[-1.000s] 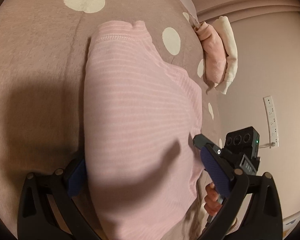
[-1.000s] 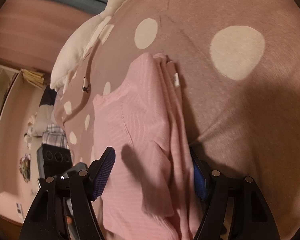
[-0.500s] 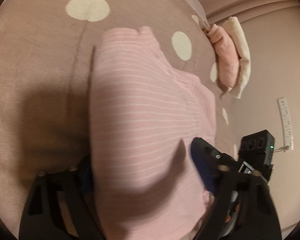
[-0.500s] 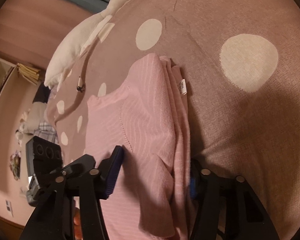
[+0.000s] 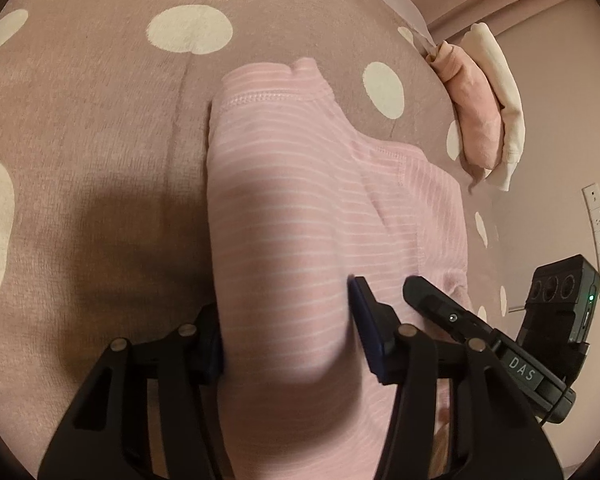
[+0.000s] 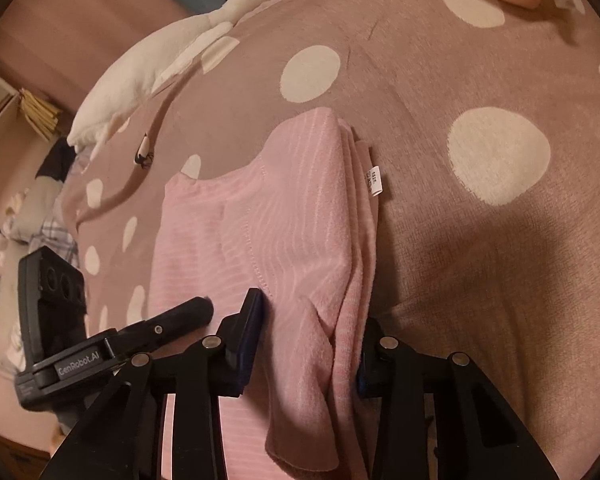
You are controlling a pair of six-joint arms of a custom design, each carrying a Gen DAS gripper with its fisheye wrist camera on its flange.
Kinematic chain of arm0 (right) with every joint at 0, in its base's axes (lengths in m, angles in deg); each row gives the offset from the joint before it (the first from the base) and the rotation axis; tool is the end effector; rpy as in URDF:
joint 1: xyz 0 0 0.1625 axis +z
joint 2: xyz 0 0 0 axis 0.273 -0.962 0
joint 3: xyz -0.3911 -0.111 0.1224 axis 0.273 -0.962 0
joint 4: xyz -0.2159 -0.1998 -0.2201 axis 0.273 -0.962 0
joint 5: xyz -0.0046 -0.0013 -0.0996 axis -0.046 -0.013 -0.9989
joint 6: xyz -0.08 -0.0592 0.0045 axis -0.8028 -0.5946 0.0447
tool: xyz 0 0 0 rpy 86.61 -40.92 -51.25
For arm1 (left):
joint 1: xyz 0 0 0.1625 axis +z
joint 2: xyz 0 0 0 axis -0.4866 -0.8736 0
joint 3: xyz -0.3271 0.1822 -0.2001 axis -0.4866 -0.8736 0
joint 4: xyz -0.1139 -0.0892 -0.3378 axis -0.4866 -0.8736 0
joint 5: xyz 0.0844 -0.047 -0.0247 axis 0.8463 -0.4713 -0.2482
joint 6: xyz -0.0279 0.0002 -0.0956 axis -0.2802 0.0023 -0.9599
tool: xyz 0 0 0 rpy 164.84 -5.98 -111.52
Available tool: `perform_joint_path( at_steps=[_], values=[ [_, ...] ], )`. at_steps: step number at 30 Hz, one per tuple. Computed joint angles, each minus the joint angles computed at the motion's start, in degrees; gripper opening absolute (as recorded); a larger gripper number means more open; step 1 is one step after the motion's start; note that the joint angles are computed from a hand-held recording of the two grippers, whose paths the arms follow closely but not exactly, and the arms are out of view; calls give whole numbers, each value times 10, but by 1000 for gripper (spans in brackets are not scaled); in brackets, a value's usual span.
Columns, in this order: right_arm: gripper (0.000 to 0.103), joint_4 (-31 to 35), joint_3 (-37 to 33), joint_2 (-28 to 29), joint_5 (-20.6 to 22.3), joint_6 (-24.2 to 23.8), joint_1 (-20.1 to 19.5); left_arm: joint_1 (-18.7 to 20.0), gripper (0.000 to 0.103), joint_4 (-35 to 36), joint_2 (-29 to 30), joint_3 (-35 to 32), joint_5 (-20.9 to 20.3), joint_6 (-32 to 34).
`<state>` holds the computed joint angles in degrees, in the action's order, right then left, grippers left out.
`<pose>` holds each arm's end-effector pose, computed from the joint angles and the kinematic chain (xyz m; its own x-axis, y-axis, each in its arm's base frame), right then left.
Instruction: Fold small clothes
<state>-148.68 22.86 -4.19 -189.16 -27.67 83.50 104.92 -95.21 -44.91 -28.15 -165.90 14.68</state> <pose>0.1973 -0.6834 0.0260 -0.9121 0.3650 0.1866 0.1090 0.6548 -0.7479 -0.0685 -0.8596 0.1460 -0.9154 0.3851 -0.1169 0.3907 0.9201 -0.0285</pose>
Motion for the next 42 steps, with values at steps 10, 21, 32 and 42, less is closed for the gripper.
perform_joint_path(
  at_steps=[10,21,32,42],
  values=[
    [38,9,-19,11,-26,-15,8,-7,52,-35,-12,37,19,13],
    [38,14,-21,11,-27,-15,8,-6,52,-35,-10,35,21,16],
    [38,23,-31,17,-50,-21,18,-17,50,-102,-43,114,58,41],
    [33,4,-44,30,-84,-57,33,-28,41,-159,-71,181,80,65]
  ],
)
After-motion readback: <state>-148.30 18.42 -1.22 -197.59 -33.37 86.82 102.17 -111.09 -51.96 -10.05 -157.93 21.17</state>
